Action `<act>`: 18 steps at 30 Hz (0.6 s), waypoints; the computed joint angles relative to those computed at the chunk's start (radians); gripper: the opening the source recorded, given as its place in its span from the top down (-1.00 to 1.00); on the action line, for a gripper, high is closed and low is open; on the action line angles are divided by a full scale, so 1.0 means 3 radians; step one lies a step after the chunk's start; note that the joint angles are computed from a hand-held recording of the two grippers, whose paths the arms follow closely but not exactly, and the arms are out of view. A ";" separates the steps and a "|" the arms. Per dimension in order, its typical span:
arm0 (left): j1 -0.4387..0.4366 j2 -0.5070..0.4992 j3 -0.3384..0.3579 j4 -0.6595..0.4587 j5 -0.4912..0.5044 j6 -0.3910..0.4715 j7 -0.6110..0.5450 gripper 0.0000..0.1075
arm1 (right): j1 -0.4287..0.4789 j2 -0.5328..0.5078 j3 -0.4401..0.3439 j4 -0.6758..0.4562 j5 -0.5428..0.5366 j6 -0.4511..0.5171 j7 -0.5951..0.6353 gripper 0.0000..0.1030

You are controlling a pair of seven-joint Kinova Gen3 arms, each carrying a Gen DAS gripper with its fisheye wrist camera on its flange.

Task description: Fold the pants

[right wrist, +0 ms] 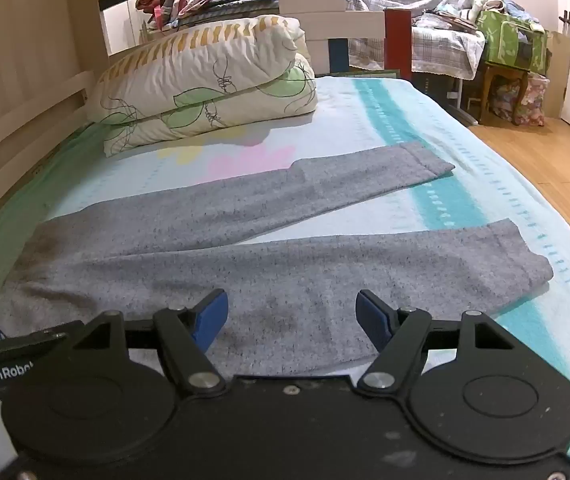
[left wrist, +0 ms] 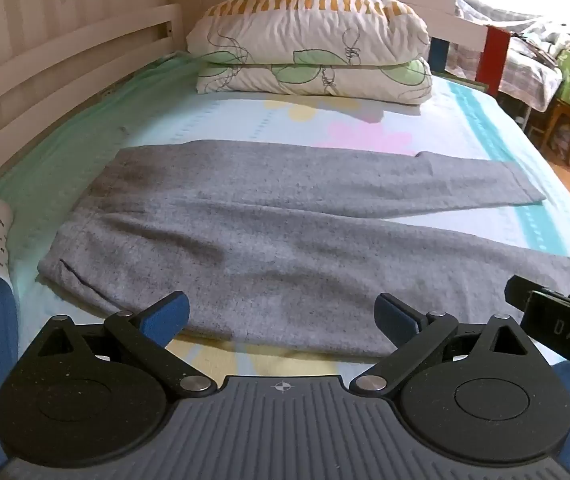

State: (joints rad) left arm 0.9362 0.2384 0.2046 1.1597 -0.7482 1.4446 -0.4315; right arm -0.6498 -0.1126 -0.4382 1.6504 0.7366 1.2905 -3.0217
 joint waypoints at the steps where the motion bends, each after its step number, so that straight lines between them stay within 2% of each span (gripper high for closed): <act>1: -0.0002 0.0004 -0.0001 -0.0006 0.0005 0.0004 -0.0001 -0.87 | -0.0002 -0.0002 -0.0007 0.0005 0.0017 0.0005 -0.0017 -0.45; 7: -0.0008 0.0049 -0.0016 -0.0071 0.0046 0.0021 -0.0057 -0.87 | 0.0001 -0.0013 0.0000 -0.0020 -0.0022 0.0022 0.0027 -0.45; 15: -0.0041 -0.0008 0.0000 0.0031 0.0085 -0.0040 -0.0019 -0.87 | -0.0005 0.0003 -0.0024 0.0084 -0.0002 -0.0043 -0.0097 -0.45; 18: -0.0046 -0.0017 0.0002 0.0063 0.0087 -0.0052 0.0002 -0.87 | -0.0011 0.0013 0.0007 0.0037 -0.0051 -0.0022 -0.0022 -0.45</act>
